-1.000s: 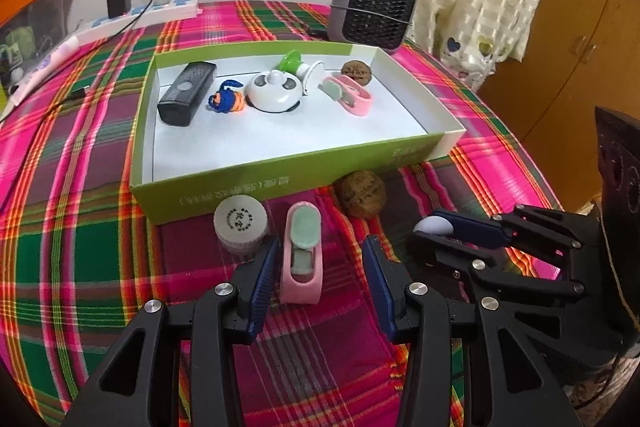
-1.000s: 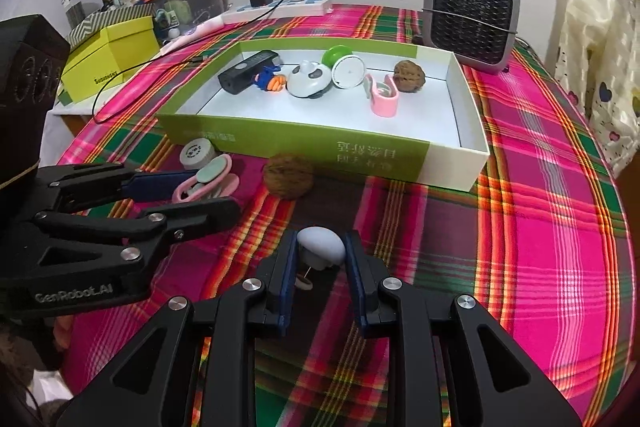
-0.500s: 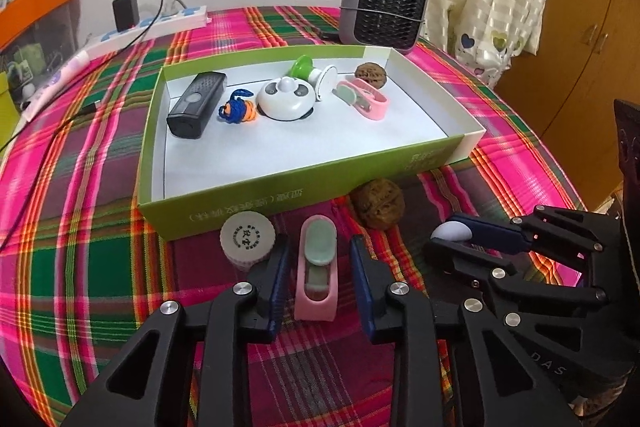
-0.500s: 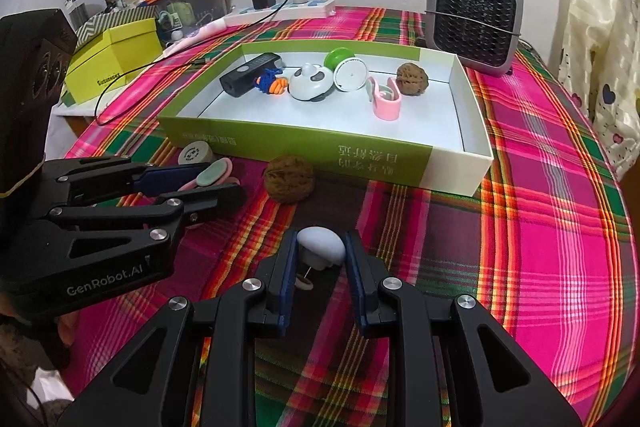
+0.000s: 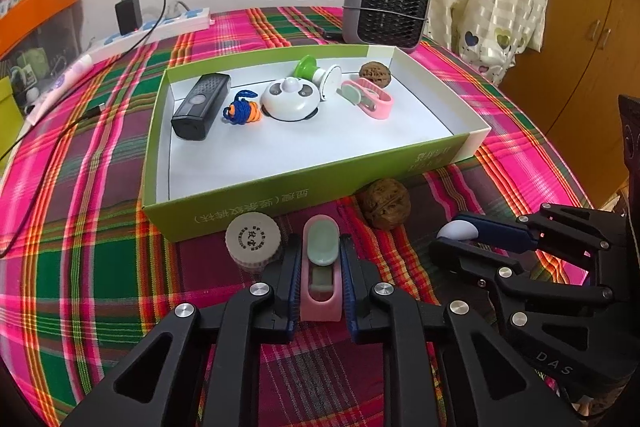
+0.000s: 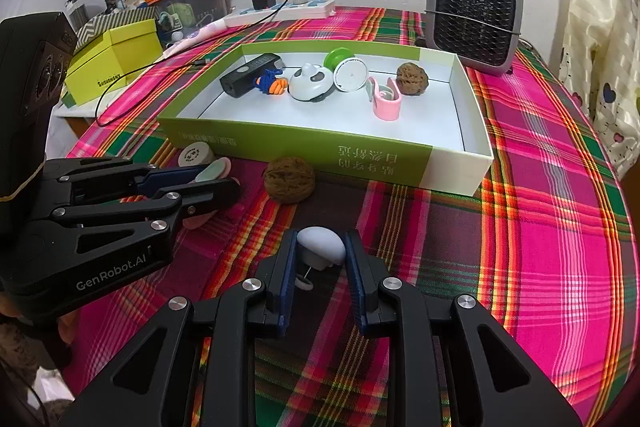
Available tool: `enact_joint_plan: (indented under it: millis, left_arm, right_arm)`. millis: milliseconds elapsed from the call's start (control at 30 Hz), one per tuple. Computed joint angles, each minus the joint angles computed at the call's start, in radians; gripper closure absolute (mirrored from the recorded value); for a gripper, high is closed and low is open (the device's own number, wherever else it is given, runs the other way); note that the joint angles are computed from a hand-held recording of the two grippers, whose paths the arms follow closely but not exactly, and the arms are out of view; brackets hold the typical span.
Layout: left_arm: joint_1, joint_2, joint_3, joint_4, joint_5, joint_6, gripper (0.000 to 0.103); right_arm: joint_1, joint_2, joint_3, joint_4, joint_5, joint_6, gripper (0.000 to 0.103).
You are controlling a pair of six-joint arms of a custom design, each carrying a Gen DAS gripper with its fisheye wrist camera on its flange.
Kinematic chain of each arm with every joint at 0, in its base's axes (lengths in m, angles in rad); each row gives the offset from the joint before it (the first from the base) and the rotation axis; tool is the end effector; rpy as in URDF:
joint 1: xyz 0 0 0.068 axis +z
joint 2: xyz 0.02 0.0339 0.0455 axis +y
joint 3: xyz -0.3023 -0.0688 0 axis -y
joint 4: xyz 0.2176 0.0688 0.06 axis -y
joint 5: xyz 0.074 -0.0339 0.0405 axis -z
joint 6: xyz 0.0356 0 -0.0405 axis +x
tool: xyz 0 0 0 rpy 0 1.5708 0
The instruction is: Organize objects
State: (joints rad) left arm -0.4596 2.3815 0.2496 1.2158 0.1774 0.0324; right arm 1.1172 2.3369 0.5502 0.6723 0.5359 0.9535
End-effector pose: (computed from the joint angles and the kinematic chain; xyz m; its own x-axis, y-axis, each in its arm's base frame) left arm 0.2128 -0.1123 0.0191 -0.6933 0.3787 -0.6131 0.5557 0.8227 -0.1202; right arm 0.1424 0.2506 0.0120 -0.7775 0.0051 -0.6289 -0.0695 0.9931 0.0941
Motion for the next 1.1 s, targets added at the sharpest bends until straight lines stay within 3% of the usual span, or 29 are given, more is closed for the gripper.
enact_joint_plan:
  millis: [633, 1100]
  left_arm:
    - [0.006, -0.002, -0.016, 0.022, 0.008, 0.003, 0.087]
    - [0.033, -0.112, -0.062, 0.003, 0.034, 0.009, 0.087]
  right_arm:
    - [0.000, -0.002, 0.005, -0.009, 0.000, -0.003, 0.078]
    - [0.008, -0.078, -0.018, -0.016, 0.031, -0.040, 0.078]
